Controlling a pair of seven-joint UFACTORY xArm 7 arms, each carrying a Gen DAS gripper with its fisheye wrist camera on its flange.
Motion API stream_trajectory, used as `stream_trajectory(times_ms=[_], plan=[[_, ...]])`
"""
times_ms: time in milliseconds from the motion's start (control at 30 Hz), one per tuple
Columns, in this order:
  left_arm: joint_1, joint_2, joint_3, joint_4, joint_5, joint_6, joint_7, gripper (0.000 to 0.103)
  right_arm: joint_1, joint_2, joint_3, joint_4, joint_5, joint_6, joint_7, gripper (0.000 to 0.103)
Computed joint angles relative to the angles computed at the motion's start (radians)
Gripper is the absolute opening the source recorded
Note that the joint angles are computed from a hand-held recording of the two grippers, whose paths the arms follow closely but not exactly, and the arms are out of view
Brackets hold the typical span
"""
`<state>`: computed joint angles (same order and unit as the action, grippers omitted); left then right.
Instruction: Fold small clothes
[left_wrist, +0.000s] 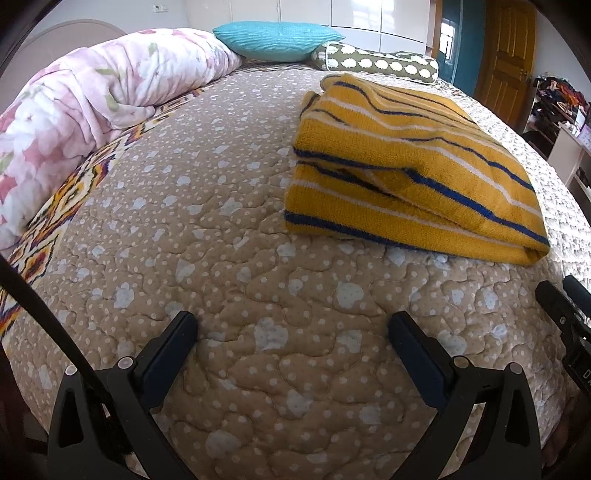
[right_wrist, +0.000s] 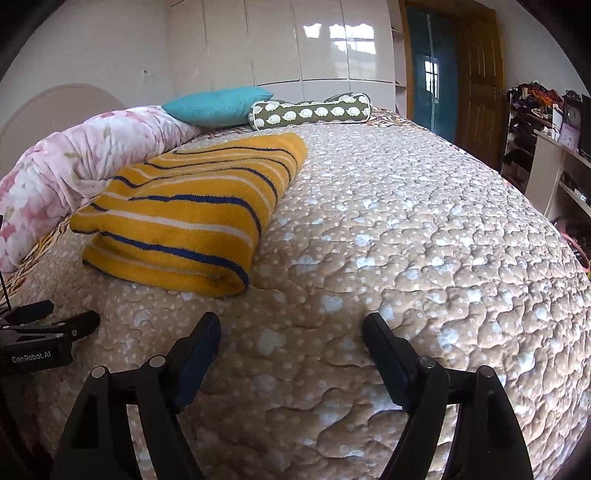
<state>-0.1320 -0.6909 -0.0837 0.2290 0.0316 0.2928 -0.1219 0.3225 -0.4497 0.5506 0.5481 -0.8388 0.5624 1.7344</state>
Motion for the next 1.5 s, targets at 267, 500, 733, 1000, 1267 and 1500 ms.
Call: stream_trajectory(times_ms=[267,500,733,1000,1267,1500], plan=[[0.017,-0.009,-0.024,0.01,0.001,0.039,-0.044,0.103,-0.004,-0.017,0.016,-0.004,-0.014,0.013,0.032,0.084],[-0.017,-0.089,0.02,-0.05,0.028,0.0,0.01,0.103,0.027,-0.029,0.031,0.107,-0.005,0.129,-0.08,0.084],[-0.009,-0.378,0.156,-0.09,-0.044,0.215,0.174,0.085,0.007,0.187,-0.03,0.305,-0.019,0.084,-0.194,0.031],[0.105,-0.503,0.198,0.016,-0.064,0.396,0.304,0.085,0.145,0.266,-0.175,0.278,0.186,-0.075,-0.309,0.03],[0.021,-0.154,0.122,0.252,-0.104,0.278,0.377,0.085,0.216,-0.065,-0.231,0.09,0.476,0.017,-0.549,0.041],[0.001,0.295,0.106,0.518,-0.214,0.233,0.242,0.066,0.137,-0.26,-0.205,-0.084,0.621,-0.024,-0.517,0.045]])
